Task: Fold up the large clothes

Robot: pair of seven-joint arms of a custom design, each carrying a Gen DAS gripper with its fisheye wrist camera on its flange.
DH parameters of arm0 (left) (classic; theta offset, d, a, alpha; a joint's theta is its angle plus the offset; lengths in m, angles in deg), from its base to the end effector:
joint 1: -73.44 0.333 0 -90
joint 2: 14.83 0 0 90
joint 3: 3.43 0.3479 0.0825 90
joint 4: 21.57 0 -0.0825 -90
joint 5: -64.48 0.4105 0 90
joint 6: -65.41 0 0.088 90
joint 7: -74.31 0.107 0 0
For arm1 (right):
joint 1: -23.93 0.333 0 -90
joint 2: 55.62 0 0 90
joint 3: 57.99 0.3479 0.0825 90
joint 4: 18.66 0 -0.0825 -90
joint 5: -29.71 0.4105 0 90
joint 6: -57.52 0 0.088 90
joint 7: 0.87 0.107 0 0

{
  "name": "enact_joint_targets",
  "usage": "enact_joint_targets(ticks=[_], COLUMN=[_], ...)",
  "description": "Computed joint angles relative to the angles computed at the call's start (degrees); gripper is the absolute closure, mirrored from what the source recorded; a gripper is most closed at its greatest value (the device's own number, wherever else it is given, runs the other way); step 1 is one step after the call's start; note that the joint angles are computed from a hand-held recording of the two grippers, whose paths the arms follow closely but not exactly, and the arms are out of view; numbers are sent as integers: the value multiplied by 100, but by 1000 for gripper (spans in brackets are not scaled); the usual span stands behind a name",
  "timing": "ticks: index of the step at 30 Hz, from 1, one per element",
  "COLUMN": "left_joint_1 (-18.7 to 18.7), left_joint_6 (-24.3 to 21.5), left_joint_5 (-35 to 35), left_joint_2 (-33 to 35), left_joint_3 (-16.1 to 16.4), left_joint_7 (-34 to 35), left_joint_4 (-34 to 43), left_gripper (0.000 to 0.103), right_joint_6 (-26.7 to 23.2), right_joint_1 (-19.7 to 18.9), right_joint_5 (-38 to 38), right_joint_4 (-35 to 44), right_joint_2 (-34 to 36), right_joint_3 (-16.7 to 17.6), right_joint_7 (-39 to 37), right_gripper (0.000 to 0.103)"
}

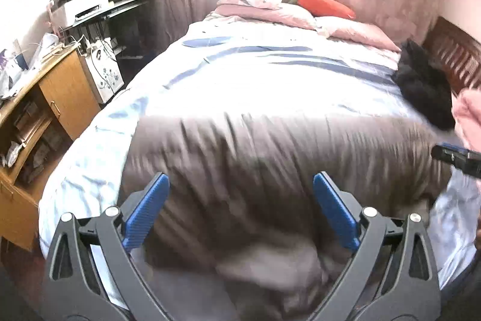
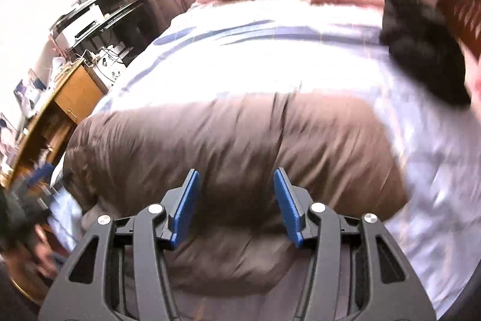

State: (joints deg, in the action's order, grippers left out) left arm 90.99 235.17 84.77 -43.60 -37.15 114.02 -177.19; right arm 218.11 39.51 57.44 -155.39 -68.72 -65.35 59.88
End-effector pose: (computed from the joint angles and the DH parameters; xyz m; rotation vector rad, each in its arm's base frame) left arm 0.4048 -0.1455 0.4342 -1.9569 1.5511 -0.6579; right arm 0.5192 0.0497 0.4931 -1.9578 1.5336 -0.4221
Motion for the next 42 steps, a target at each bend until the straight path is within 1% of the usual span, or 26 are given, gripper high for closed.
enact_joint_targets(ticks=[2,3,5,6,7,8,9,10,12,14,15,17,18,19,21,23,25,26,29,30,33,35,37,39,41,42], left_joint_1=[345,430,596,683,666,600,500,429,378,190,49,-382,-748,-1142,-1434,-1482,-1357,-1389,-1916,-2025,-1963,-1969,-2160,-2321,-1902,-1764], left_joint_6=[-71,-148,-663,-1026,-1104,-962,-905,-973,-1137,-1114,-1062,-759,-605,-540,-403,-366,-785,-1069,-915,-883,-835,-702,-302,-163,-602,-900], left_joint_5=[77,160,386,591,572,393,260,352,927,811,675,331,116,-82,-186,-171,25,42,-651,-880,-869,-896,-1187,-1535,-1360,-1235], left_joint_2=[564,869,1526,1810,2027,2169,2149,2209,2200,1921,1736,1324,1088,863,621,457,762,1007,1341,1339,1168,978,594,392,457,674], left_joint_3=[12,66,122,52,146,291,412,458,441,576,680,1027,1270,1472,1458,1215,806,783,1504,1677,1616,1589,1773,1884,1406,1309], left_joint_7=[-32,-54,-176,-404,-486,-521,-445,-417,-770,-958,-942,-621,-281,146,571,768,844,853,1295,1442,1337,1333,1576,1845,1641,1557], left_joint_4=[445,634,1015,1193,1184,1060,908,906,942,802,690,471,336,233,104,-48,27,102,18,-15,-108,-231,-514,-648,-529,-374], left_gripper=[5,5,5,5,3,2,2,2,2,6,8,7,6,6,6,6,6,6,2,2,2,2,2,2,2,2], right_joint_6=[14,-290,-360,-278,-422,-858,-1218,-1282,-1295,-833,-672,-342,-221,-71,232,147,138,96,-464,-423,-169,-187,-155,-181,-354,-358], right_joint_1=[-82,-48,-129,-320,-507,-895,-1082,-1069,-1208,-1224,-1247,-1074,-867,-535,-309,-215,-440,-611,-599,-694,-996,-794,-441,-153,-124,-358], right_joint_5=[-156,182,-10,-383,-355,74,502,528,406,130,311,1166,1589,1984,2001,1733,747,216,220,-69,-974,-388,536,823,652,79], right_joint_4=[351,671,1014,1092,1140,1262,1379,1319,1329,1027,925,498,317,110,-212,-377,-515,-545,-361,-343,-448,-497,-714,-962,-1102,-1188], right_joint_2=[402,703,1170,1385,1595,1777,1950,1942,1916,1568,1433,824,559,274,2,-22,180,347,615,619,523,379,6,-341,-393,-260], right_joint_3=[17,-71,-76,75,70,218,198,70,180,351,442,563,529,438,503,485,685,787,429,424,478,151,-142,-247,-167,109], right_joint_7=[68,-121,190,603,783,829,905,993,1066,1241,1033,-177,-800,-1462,-1648,-1381,-472,76,421,755,1739,1411,437,-202,-149,392], right_gripper=[50,50,51,51,55,63,86,103,103,96,88,57,36,33,33,45,54,54,55,57,66,69,69,69,69,69])
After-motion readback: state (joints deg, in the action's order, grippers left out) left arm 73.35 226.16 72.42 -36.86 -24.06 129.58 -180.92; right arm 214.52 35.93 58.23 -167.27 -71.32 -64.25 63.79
